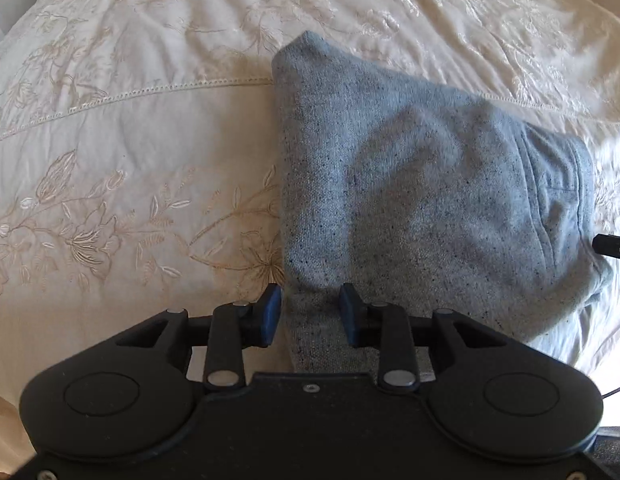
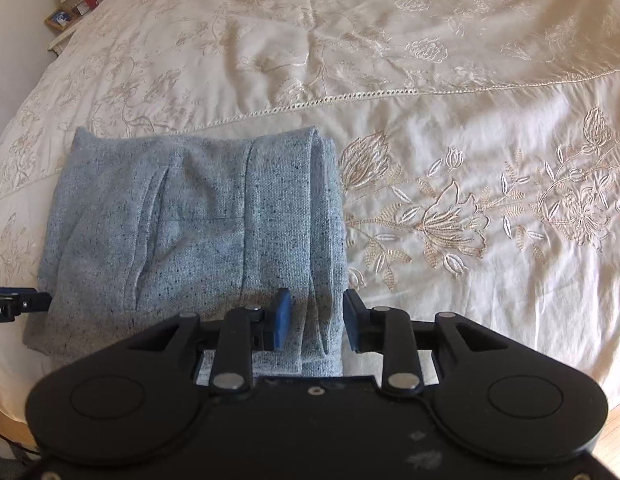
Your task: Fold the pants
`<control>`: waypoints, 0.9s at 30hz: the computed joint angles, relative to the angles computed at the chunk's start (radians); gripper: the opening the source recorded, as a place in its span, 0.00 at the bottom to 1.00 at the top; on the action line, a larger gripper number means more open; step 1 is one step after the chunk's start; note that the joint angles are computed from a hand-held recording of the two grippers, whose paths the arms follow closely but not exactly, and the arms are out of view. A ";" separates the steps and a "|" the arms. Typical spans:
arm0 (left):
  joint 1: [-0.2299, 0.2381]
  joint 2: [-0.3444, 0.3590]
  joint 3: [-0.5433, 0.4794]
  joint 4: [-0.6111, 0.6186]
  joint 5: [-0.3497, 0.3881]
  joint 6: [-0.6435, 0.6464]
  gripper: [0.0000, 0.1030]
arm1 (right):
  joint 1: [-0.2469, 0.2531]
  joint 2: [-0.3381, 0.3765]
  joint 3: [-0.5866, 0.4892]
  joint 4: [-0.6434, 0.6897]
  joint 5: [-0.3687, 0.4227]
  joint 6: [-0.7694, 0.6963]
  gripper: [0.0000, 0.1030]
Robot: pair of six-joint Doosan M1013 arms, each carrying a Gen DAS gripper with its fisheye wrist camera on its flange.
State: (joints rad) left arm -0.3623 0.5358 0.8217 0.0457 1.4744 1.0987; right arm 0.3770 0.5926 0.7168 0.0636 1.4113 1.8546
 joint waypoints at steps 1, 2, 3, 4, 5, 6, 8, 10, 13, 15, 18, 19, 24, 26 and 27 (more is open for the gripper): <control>0.004 -0.001 -0.005 0.004 -0.016 -0.013 0.40 | -0.006 -0.006 0.007 0.015 -0.027 0.011 0.36; 0.007 -0.001 -0.008 0.008 -0.028 -0.022 0.40 | -0.012 -0.011 0.018 0.038 -0.053 0.015 0.40; 0.010 0.003 -0.013 0.011 -0.034 -0.029 0.41 | -0.019 -0.010 0.020 0.067 -0.065 0.011 0.41; 0.014 0.006 -0.017 0.016 -0.040 -0.036 0.41 | -0.023 0.002 0.003 0.085 -0.056 0.005 0.41; 0.016 0.015 -0.029 0.019 -0.040 -0.038 0.41 | -0.026 0.010 -0.005 0.096 -0.050 -0.002 0.41; 0.019 0.021 -0.037 0.018 -0.042 -0.035 0.41 | -0.028 0.018 -0.014 0.103 -0.046 -0.007 0.42; 0.023 0.039 -0.055 0.009 -0.038 -0.015 0.47 | -0.030 0.045 -0.046 0.107 -0.027 -0.002 0.43; 0.026 0.056 -0.072 -0.013 -0.027 0.016 0.48 | -0.038 0.065 -0.066 0.123 -0.002 0.007 0.46; 0.028 0.068 -0.077 -0.039 -0.023 0.054 0.50 | -0.047 0.086 -0.085 0.150 0.015 0.022 0.53; 0.028 0.070 -0.070 -0.045 -0.028 0.067 0.53 | -0.056 0.083 -0.071 0.177 0.010 0.027 0.56; 0.036 0.067 -0.049 -0.065 -0.046 0.061 0.59 | -0.075 0.076 -0.042 0.241 -0.005 0.044 0.58; 0.042 0.064 -0.040 -0.081 -0.055 0.056 0.60 | -0.081 0.076 -0.035 0.262 -0.010 0.048 0.58; 0.074 0.046 0.005 -0.175 -0.108 0.051 0.63 | -0.108 0.072 0.003 0.365 -0.044 0.047 0.62; 0.082 0.042 0.016 -0.199 -0.122 0.051 0.64 | -0.112 0.066 0.018 0.383 -0.060 0.044 0.62; 0.085 0.039 0.020 -0.208 -0.127 0.046 0.64 | -0.113 0.063 0.025 0.388 -0.068 0.046 0.62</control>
